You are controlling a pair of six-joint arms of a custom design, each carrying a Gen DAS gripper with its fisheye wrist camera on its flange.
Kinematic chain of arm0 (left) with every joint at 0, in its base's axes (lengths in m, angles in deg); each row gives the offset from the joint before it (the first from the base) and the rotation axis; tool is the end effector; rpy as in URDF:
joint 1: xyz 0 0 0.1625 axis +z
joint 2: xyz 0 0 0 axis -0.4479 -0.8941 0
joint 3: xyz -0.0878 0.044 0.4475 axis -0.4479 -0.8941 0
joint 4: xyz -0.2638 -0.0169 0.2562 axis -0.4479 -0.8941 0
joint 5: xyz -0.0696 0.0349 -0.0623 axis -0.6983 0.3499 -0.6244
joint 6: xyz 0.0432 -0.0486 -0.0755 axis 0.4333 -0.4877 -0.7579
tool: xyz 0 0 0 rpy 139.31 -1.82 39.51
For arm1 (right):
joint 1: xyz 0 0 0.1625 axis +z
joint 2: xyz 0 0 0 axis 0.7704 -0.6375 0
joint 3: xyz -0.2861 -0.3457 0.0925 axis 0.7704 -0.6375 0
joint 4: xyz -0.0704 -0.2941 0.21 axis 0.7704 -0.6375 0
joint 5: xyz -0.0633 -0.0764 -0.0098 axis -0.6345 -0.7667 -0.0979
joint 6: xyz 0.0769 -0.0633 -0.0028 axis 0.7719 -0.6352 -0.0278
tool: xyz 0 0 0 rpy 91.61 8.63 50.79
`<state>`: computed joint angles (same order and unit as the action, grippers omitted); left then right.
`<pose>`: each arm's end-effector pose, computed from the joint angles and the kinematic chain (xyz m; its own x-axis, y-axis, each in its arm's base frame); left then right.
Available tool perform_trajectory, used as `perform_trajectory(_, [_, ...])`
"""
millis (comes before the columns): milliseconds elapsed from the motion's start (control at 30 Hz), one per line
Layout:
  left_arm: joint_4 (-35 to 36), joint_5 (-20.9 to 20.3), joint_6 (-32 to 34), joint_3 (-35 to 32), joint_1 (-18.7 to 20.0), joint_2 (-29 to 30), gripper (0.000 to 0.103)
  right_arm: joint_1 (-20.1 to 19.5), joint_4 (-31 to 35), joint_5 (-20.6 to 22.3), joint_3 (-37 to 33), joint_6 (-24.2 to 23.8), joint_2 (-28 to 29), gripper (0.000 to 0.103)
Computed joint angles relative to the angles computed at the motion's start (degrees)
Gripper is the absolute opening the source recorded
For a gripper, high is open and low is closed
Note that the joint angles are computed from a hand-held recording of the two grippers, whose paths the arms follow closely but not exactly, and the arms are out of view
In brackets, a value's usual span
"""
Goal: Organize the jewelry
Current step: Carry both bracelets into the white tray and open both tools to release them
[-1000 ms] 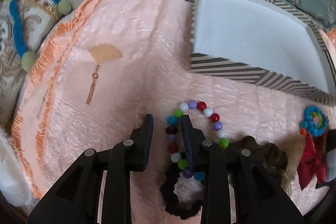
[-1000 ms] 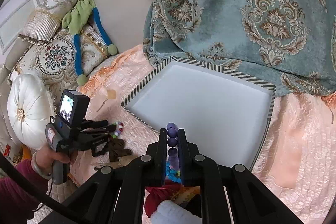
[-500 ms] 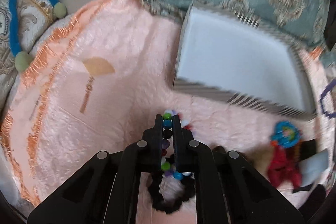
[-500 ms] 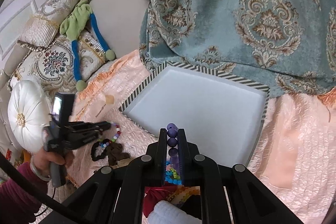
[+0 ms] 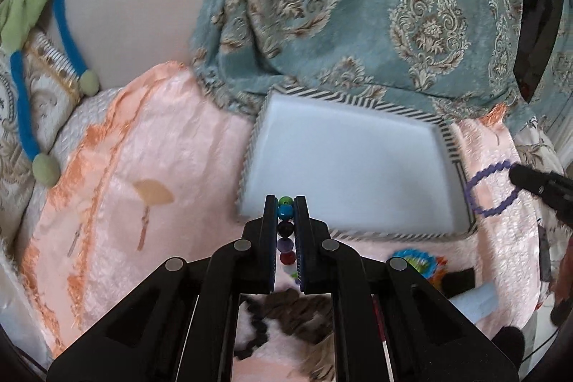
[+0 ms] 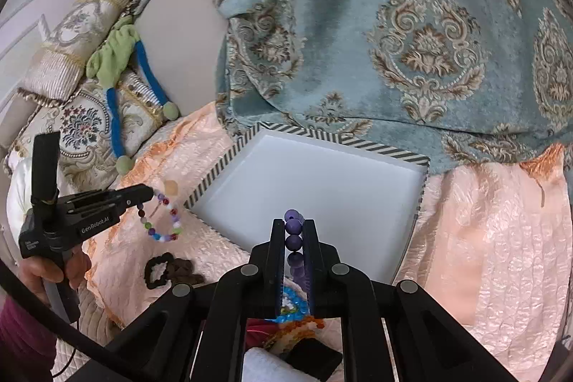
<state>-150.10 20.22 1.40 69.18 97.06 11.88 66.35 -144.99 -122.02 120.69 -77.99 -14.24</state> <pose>-0.0239 -0.6330 0.3738 -0.7127 0.2996 -0.6343 0.5831 0.7556 -0.2983 0.3691 -0.5593 0.0272 -0.8636 -0.1352 0.4857 -0.4118 0.7450 -0.5248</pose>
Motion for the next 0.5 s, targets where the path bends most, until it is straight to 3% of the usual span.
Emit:
perform_trajectory(233, [-2.6, -0.4, -1.5, -2.0, 0.0, 5.5, 0.007, -2.3, 1.5, 1.6, -1.4, 2.3, 2.0, 0.009])
perform_trajectory(500, [-1.9, 1.7, -4.4, -8.3, 3.4, 12.5, 0.007, -6.4, 3.7, 2.0, -2.0, 5.0, 3.3, 0.009])
